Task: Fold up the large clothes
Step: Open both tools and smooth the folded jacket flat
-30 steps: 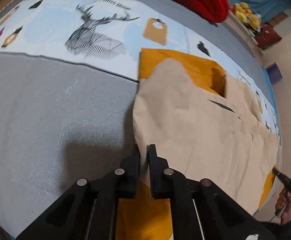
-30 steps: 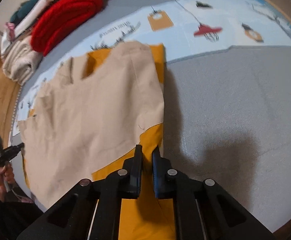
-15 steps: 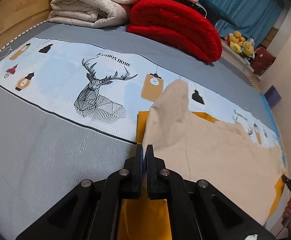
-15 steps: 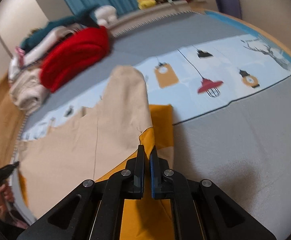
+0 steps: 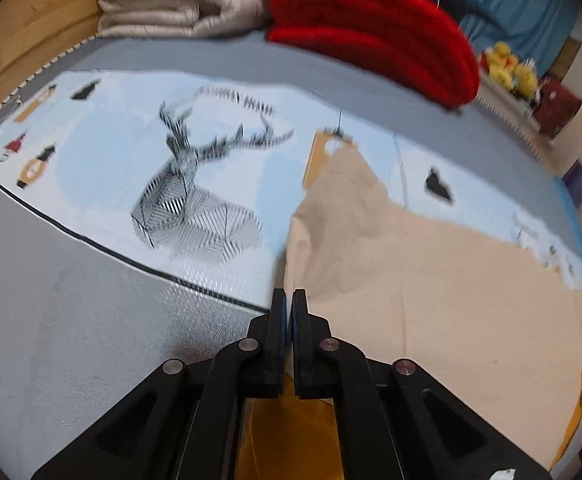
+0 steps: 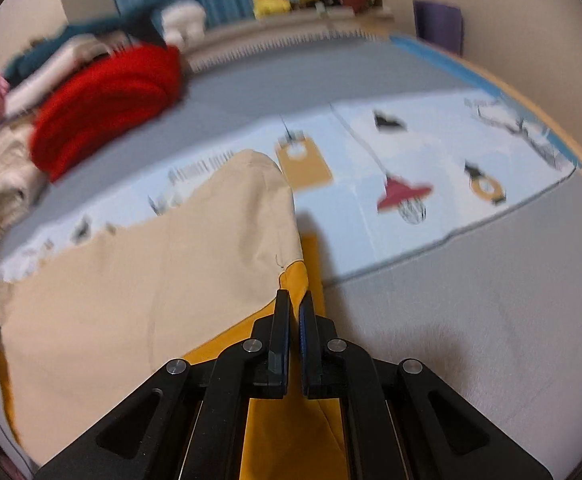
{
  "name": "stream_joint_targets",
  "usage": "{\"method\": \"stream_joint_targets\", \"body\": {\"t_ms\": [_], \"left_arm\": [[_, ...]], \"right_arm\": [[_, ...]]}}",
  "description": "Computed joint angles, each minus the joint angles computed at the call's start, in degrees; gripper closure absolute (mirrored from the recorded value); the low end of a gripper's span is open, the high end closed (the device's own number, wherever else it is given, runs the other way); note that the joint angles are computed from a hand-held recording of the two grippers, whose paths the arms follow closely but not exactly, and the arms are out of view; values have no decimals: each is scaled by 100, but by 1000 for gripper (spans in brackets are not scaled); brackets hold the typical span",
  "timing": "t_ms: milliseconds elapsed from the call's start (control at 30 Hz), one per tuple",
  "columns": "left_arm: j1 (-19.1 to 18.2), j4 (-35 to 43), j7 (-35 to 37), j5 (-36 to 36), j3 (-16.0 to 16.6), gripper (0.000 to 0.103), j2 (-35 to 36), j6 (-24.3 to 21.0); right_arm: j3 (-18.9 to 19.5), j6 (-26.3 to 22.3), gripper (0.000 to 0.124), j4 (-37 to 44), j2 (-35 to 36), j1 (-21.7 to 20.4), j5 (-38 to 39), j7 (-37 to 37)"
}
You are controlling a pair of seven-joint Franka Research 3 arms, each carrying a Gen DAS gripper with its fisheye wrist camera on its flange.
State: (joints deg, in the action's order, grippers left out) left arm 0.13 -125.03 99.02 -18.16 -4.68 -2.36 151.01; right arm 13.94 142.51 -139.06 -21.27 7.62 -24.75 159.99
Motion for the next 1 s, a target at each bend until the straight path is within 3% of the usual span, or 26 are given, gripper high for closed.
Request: {"method": "stream_joint_targets", "body": {"t_ms": [333, 400, 533, 633, 700, 733, 800, 867, 1000], "left_arm": [[61, 172, -872, 1119, -103, 93, 322, -267], [83, 252, -851, 1095, -103, 92, 290, -459], [97, 147, -996, 1268, -60, 72, -85, -379], [-64, -42, -111, 491, 72, 72, -458, -375], [-285, -171, 797, -137, 190, 72, -692, -555], [-385, -184, 1193, -407, 255, 72, -753, -733], [-569, -285, 1991, -777, 307, 72, -921, -1238], [-638, -554, 2185, -465, 146, 72, -1113, -1192], [-929, -1047, 2847, -87, 71, 72, -1405, -1452]], "right_arm": [[-232, -384, 119, 213, 635, 197, 105, -173], [-285, -420, 112, 229, 628, 230, 124, -111], [-240, -480, 104, 95, 315, 198, 2, 85], [190, -1479, 103, 371, 162, 152, -877, 125], [193, -1486, 102, 300, -18, 306, -1139, -44], [89, -1187, 102, 147, -177, 431, -1049, -217], [-265, -292, 103, -225, -426, 731, -378, -806], [-739, 273, 103, -490, -472, 1299, 758, -1861], [-856, -304, 103, -431, -267, 1735, 1777, -3045]]}}
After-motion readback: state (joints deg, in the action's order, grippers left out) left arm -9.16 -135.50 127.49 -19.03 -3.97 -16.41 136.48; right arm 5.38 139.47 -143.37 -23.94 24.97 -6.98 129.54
